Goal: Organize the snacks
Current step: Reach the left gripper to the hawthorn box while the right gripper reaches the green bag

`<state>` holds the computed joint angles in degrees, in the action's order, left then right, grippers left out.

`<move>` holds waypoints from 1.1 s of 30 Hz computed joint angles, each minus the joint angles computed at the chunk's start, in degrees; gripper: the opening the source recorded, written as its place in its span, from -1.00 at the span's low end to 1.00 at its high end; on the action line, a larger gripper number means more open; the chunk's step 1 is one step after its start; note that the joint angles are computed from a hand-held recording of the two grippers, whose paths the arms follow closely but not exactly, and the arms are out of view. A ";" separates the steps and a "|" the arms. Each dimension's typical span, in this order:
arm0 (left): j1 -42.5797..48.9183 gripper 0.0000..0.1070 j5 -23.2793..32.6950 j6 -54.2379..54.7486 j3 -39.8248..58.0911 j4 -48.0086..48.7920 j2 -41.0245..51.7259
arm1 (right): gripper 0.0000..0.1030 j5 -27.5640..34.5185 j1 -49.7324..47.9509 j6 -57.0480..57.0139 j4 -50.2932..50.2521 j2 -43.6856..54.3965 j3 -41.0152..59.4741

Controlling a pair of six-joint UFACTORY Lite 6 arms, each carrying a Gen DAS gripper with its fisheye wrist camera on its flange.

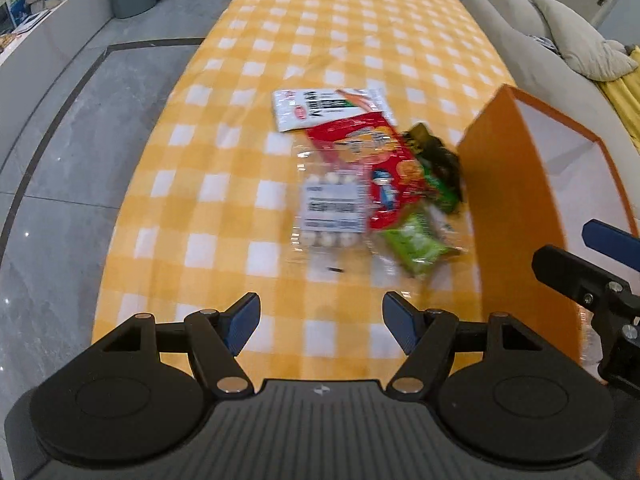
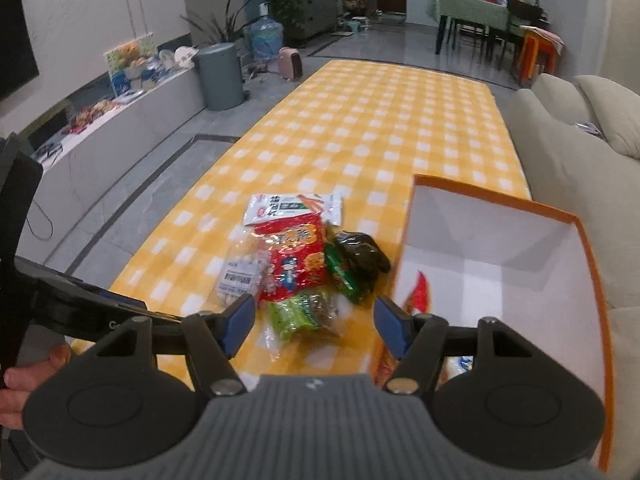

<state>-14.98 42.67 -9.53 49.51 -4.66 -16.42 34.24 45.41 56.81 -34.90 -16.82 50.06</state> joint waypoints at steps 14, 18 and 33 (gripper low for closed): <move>12.57 0.53 -2.41 12.05 0.85 -7.51 8.97 | 0.27 0.36 5.02 12.01 -12.56 28.57 13.44; 15.16 0.53 -1.98 18.03 1.16 -12.42 11.48 | 0.27 1.35 4.94 11.00 -12.76 36.19 17.66; 19.43 0.53 -4.45 27.94 1.00 -23.10 14.85 | -0.09 -1.05 -0.24 7.14 -7.73 47.32 24.85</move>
